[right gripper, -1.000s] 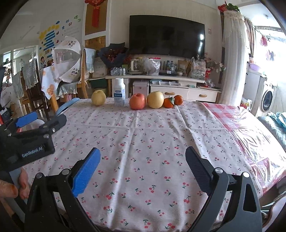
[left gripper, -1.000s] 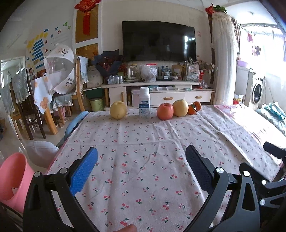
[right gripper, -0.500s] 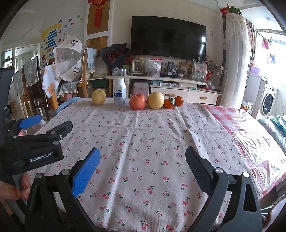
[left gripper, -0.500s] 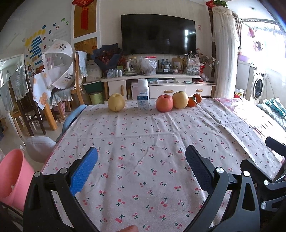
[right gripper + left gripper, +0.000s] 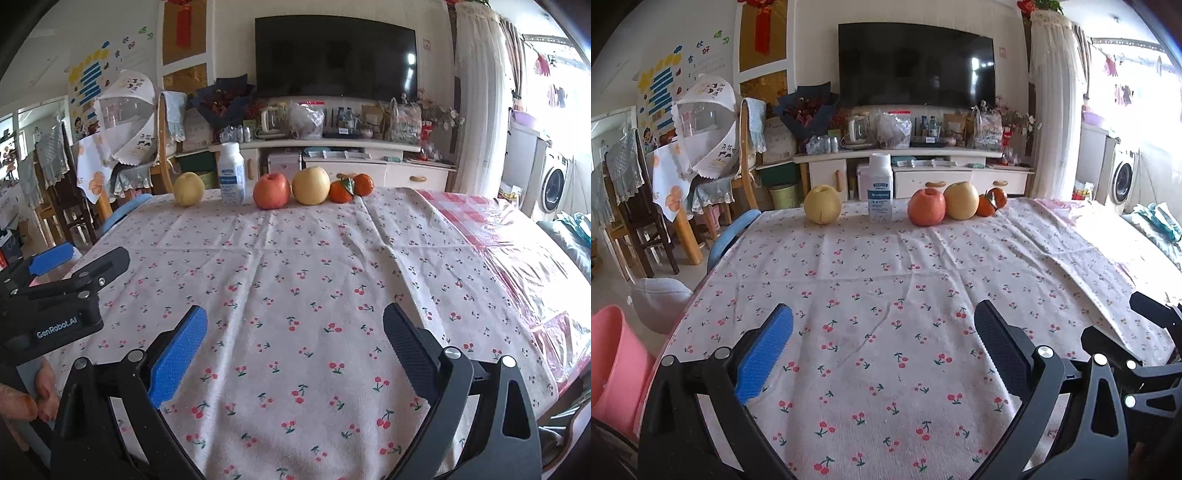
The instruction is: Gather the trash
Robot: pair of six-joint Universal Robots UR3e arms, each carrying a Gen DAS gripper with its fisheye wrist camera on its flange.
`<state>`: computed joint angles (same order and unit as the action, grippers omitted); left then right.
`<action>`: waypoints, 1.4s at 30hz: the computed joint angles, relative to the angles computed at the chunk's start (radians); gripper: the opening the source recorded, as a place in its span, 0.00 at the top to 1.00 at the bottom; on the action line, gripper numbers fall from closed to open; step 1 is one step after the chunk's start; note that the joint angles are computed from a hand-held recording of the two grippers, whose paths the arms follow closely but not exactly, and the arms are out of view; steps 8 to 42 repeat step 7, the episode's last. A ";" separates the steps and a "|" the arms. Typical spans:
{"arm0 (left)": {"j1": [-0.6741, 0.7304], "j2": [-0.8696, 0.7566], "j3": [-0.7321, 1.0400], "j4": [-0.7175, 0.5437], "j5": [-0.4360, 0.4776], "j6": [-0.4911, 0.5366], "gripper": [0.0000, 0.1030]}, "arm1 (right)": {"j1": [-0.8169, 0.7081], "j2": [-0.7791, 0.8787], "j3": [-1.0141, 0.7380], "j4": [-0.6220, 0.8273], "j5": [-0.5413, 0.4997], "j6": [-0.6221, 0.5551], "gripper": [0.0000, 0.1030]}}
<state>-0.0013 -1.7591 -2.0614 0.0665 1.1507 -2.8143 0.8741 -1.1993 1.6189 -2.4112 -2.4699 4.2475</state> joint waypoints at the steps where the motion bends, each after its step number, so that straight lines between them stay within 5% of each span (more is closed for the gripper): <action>1: -0.016 -0.020 0.021 -0.005 0.026 -0.011 0.04 | -0.018 -0.005 0.016 -0.027 0.020 -0.014 0.08; 7: -0.110 -0.179 0.227 -0.140 0.174 -0.077 0.04 | -0.147 -0.017 0.095 -0.171 0.151 -0.088 0.08; 42: -0.110 -0.179 0.227 -0.140 0.174 -0.077 0.04 | -0.147 -0.017 0.095 -0.171 0.151 -0.088 0.08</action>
